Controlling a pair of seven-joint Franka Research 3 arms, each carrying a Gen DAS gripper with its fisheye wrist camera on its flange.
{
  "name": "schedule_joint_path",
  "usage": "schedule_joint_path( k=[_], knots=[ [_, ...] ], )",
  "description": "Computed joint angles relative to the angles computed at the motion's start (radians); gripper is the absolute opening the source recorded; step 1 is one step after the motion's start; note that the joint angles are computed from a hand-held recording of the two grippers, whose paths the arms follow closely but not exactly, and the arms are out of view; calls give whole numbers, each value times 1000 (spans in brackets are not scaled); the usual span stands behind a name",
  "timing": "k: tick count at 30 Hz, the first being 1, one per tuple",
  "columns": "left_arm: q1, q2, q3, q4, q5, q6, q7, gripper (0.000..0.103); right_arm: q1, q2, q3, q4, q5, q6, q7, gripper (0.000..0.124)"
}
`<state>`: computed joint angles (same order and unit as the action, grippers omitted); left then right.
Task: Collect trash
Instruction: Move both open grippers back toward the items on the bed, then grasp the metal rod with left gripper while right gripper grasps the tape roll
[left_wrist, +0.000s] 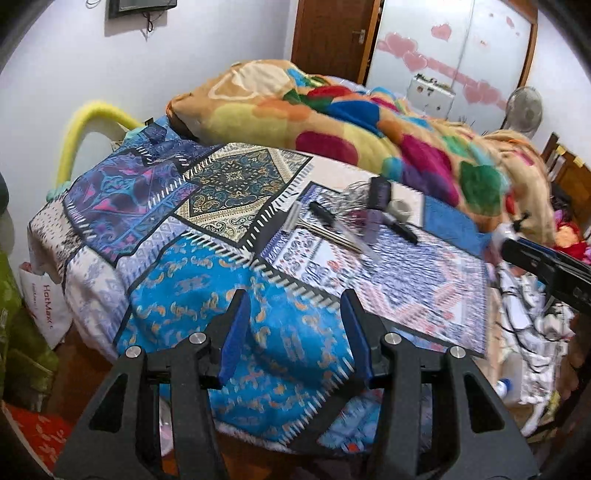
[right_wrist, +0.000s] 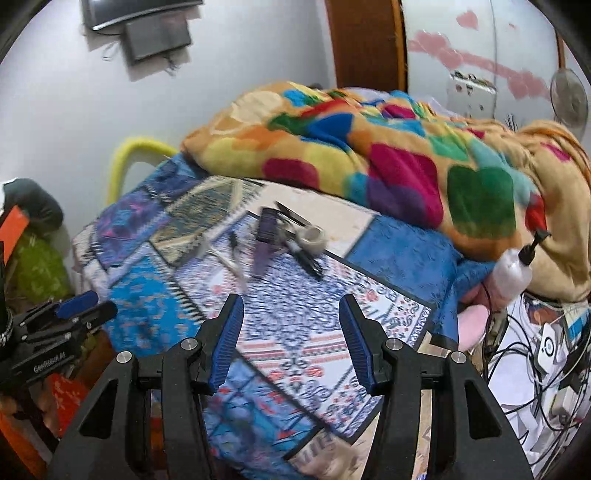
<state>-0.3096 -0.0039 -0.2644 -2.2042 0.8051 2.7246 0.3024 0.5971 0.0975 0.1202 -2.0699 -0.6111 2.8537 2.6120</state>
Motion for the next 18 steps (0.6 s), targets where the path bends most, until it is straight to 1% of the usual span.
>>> schedule_joint_path(
  k=[1, 3, 8, 10, 13, 16, 18],
  knots=[
    [2, 23, 2, 21, 10, -8, -2, 50, -8, 10, 4, 1, 33, 10, -27, 50],
    [6, 80, 16, 66, 0, -15, 17, 50, -28, 50, 15, 11, 151, 47, -126, 50],
    [26, 210, 55, 157, -116, 79, 105, 50, -6, 133, -29, 65, 246, 63, -213, 50],
    [18, 246, 76, 187, -127, 106, 114, 50, -6, 168, -36, 95, 300, 67, -260, 50],
    [8, 316, 94, 258, -165, 95, 149, 50, 1, 223, -55, 154, 363, 70, -321, 50],
    [6, 367, 103, 302, -207, 125, 192, 50, 29, 279, -92, 225, 394, 57, -355, 50],
    [8, 399, 99, 333, -238, 140, 240, 50, 10, 318, -73, 273, 452, 51, -414, 50]
  ],
)
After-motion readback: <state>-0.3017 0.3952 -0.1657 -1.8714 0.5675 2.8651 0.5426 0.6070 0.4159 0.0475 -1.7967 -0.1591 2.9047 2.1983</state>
